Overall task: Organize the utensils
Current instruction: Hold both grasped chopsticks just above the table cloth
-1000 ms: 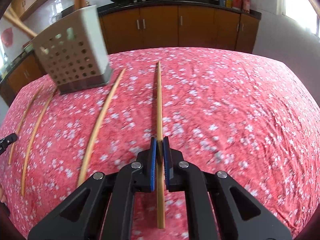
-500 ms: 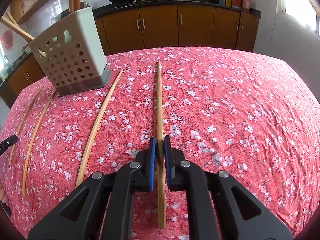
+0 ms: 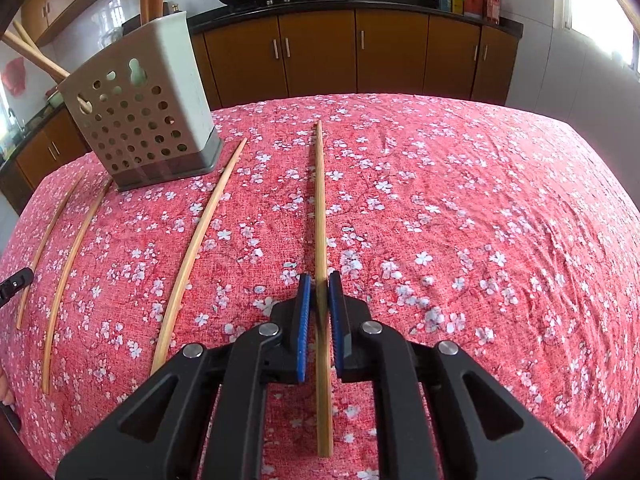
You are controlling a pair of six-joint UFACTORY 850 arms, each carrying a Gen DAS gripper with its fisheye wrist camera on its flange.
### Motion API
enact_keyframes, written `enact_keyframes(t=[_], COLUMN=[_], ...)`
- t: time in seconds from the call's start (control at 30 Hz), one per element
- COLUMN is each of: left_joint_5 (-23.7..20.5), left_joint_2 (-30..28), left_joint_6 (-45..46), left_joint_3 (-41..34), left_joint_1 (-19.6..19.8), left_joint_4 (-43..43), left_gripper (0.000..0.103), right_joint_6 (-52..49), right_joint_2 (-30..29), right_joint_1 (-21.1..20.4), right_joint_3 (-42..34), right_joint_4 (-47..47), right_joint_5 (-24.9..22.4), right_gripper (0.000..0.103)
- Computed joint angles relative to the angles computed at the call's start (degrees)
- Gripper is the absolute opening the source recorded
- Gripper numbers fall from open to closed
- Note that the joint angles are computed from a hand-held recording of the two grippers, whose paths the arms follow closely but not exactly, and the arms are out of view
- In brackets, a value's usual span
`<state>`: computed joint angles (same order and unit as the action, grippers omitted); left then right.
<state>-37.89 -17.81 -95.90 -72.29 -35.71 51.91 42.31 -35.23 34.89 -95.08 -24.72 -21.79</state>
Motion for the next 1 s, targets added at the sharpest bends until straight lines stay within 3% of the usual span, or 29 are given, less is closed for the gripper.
enact_keyframes(t=[1.0], left_joint_5=[-0.03], left_joint_2=[-0.05], left_joint_6=[-0.23], left_joint_3=[-0.09], left_joint_1=[-0.02], left_joint_4=[-0.04], left_gripper=[0.010], right_joint_6=[-0.09], right_joint_2=[-0.01], right_joint_1=[0.00], right_joint_3=[-0.12], right_joint_4=[0.17], right_joint_5=[-0.05], right_gripper=[0.013])
